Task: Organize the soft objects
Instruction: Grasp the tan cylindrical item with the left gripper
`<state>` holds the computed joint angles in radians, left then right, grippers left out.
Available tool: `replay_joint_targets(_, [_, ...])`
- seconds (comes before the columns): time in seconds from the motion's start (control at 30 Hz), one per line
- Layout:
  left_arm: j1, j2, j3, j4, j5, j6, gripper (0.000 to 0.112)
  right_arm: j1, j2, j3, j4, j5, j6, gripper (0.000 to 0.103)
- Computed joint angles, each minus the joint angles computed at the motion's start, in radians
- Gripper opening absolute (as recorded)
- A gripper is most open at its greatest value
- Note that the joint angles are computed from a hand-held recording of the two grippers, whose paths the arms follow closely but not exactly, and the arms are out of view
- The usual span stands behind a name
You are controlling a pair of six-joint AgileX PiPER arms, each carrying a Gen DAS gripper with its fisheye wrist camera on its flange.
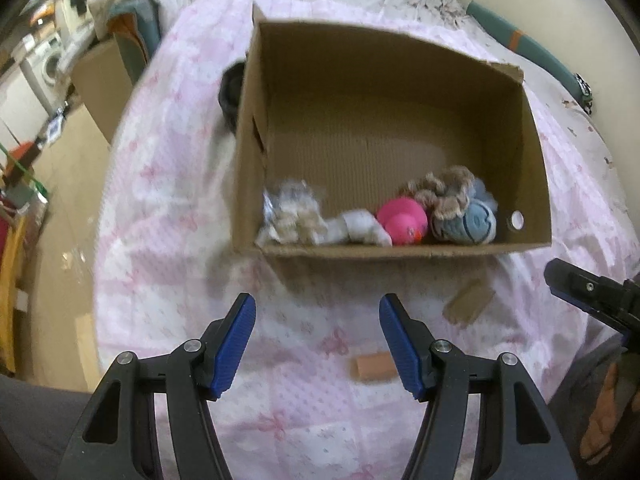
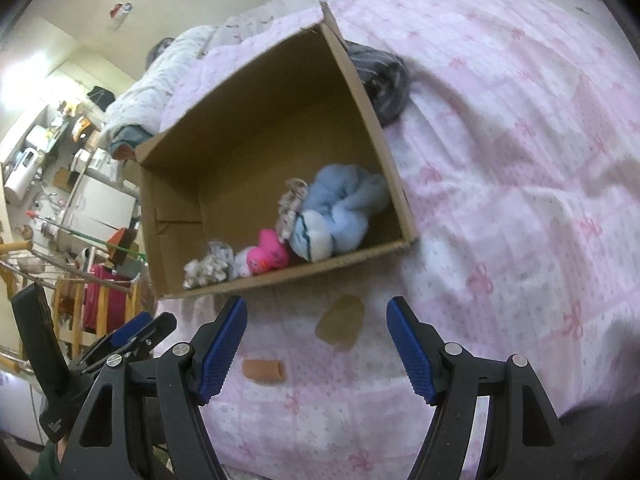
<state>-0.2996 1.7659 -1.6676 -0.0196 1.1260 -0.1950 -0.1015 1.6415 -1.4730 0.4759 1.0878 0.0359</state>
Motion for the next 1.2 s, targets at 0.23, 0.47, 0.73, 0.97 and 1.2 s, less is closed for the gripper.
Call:
replay_joint_targets(0.23, [0.028,0.027,0.04,-0.126,0.026,0.014,0.061,0.021,0.013,0.003,-0.059,0.022,0.05,0.077])
replay_joint_targets(0.47, [0.019,0.066,0.114,-0.21,0.001,-0.01,0.061,0.018,0.053,-0.002,-0.087,0.042,0.102,0.077])
replay_joint_targets(0.73, [-0.083,0.106,0.12,-0.195,-0.018,0.038,0.061,0.033,0.067,-0.009,-0.107,0.05,0.116,0.077])
replay_joint_targets(0.97, [-0.108,0.101,0.135,-0.15,-0.062,0.037,0.019,0.029,0.073,-0.008,-0.112,0.05,0.128,0.077])
replay_joint_targets(1.2, [-0.079,0.073,0.146,-0.228,-0.016,0.136,0.007,0.031,0.086,-0.018,-0.111,0.055,0.128,0.077])
